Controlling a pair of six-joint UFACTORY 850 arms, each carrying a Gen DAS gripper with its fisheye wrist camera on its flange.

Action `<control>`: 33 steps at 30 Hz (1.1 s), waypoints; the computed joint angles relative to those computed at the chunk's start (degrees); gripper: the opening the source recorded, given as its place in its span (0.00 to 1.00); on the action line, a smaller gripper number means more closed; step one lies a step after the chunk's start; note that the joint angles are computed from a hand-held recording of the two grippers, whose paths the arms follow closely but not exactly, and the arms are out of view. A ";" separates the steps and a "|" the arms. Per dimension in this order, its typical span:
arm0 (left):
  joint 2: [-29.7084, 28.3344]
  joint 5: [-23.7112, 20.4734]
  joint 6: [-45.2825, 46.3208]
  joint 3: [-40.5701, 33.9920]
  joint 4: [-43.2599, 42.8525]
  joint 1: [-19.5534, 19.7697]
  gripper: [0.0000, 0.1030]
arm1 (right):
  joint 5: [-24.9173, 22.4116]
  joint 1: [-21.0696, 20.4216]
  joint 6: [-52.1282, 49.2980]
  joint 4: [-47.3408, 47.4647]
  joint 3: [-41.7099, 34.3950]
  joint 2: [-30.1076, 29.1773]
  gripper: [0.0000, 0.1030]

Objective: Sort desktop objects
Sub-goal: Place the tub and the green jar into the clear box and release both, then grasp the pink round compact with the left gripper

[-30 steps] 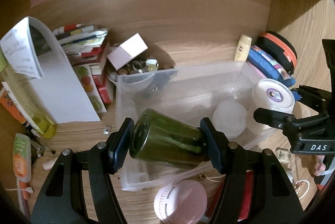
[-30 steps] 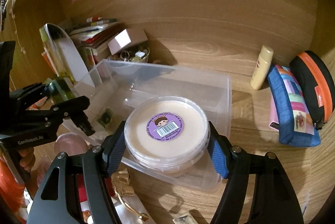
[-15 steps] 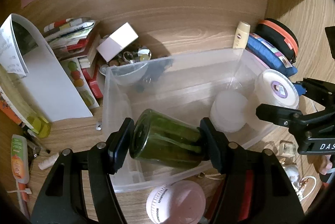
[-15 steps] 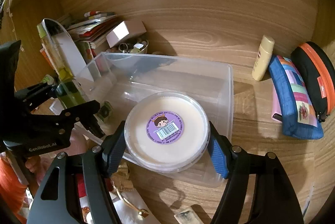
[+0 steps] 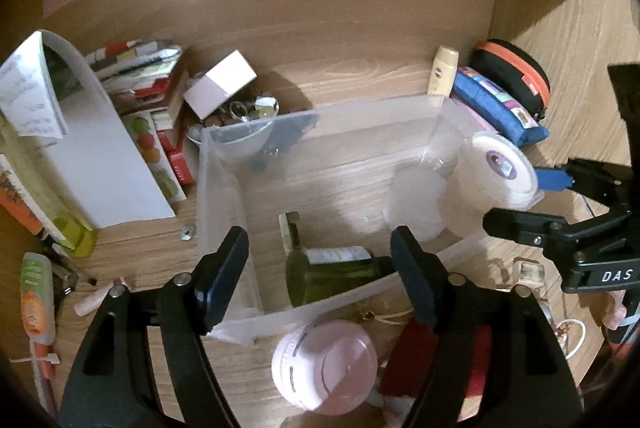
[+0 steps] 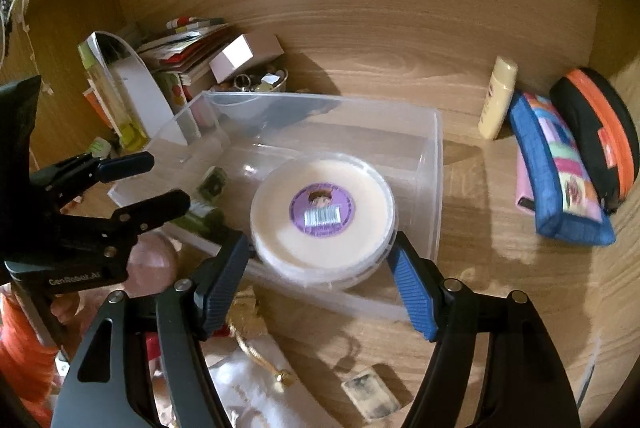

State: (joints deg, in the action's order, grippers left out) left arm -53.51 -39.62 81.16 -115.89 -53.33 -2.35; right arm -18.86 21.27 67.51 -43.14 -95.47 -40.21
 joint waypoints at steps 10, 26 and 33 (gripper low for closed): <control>3.50 0.37 5.04 4.67 -4.83 1.91 0.72 | -2.64 2.42 15.31 -16.36 5.34 4.13 0.76; 6.16 0.61 8.61 10.92 -3.07 3.74 0.76 | -6.83 3.86 28.77 -28.24 15.99 9.34 0.72; 4.03 -1.34 1.91 9.24 1.40 3.93 0.76 | -4.23 3.33 21.02 -20.51 16.38 8.08 0.50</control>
State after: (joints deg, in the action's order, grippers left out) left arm -49.49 -40.96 83.07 -106.66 -51.93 1.57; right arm -23.09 24.60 88.53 -63.65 -79.09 -32.13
